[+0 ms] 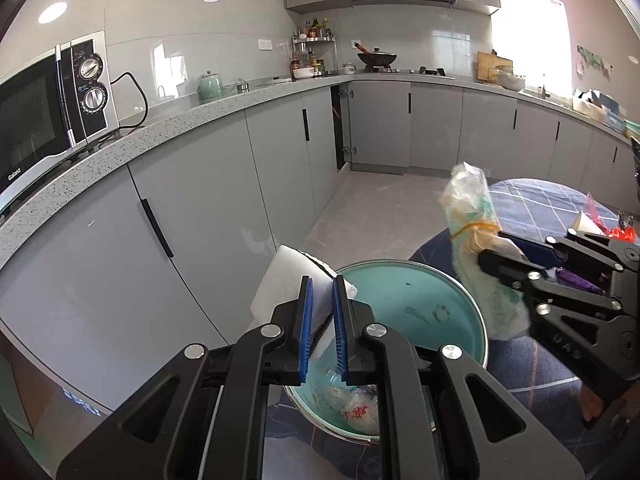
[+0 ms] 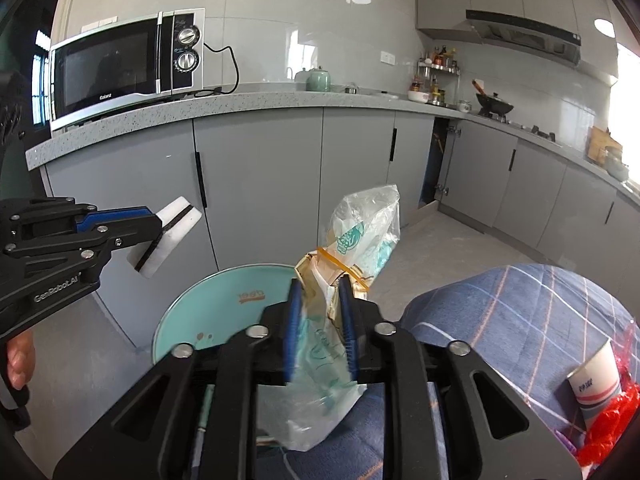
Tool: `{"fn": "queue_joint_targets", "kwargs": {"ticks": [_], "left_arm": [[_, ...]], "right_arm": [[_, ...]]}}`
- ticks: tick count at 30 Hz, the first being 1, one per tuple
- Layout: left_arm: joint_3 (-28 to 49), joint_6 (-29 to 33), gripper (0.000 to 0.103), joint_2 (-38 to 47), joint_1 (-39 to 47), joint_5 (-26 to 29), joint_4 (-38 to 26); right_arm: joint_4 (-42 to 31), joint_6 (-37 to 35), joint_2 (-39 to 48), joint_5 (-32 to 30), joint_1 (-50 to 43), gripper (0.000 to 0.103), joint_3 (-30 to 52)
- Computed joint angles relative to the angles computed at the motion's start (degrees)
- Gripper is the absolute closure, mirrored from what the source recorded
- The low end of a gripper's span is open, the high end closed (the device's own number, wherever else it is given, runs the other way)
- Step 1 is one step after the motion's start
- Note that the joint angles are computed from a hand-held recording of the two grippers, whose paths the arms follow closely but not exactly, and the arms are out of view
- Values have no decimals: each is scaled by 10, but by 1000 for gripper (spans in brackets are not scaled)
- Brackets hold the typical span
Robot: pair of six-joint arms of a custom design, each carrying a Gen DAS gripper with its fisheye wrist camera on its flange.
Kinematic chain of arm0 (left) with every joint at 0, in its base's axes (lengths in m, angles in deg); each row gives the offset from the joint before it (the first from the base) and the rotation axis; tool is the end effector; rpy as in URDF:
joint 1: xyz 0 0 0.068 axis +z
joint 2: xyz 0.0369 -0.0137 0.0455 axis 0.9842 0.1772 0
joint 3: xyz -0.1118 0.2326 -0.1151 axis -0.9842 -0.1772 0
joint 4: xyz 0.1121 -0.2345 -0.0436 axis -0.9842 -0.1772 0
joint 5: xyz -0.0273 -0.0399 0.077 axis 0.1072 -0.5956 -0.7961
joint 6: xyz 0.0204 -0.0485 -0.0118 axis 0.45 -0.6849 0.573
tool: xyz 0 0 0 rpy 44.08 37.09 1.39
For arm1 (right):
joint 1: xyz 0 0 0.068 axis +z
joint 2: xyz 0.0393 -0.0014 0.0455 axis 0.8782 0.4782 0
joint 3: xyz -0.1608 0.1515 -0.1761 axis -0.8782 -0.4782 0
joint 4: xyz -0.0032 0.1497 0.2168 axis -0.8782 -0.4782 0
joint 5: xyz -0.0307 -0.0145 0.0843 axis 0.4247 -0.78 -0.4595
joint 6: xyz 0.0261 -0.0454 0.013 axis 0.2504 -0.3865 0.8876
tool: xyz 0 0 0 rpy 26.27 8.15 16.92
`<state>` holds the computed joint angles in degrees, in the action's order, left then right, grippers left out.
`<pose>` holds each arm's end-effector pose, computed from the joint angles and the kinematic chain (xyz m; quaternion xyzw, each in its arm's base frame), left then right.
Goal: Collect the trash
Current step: 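Open both tools to drop the sponge and bag into the teal bin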
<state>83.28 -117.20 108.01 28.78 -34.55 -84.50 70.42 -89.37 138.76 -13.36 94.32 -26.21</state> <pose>0.1646 -0.1580 0.1506 -0.1456 0.8735 0.1323 0.4454 0.2791 0.1916 0.1521 -0.4003 0.7711 0.1966 0.4544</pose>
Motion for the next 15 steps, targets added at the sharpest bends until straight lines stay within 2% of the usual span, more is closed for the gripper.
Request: {"fn": "queue_joint_targets", "kwargs": {"ticks": [1,3,5,6,7,8,15], "left_arm": [[-1,1,89,0,2,1,2],[-4,7,87,-1,4,6,9],[-2,4,85,5,4,7,9],[-1,0,75,7,3,6,7],[-1,-2,59,6,2,3,4],[1,-11,54,10,-1,-3,-3],[1,-14,52,8,-2,-4,-8]], "right_arm": [[5,0,5,3,0,74,2],[-1,3,18,1,0,63,14],[5,3,26,4,0,61,17],[0,4,30,5,0,60,21],[-3,4,31,5,-1,59,22],[-2,3,31,5,-2,54,21],[6,3,13,6,-14,46,1]]}}
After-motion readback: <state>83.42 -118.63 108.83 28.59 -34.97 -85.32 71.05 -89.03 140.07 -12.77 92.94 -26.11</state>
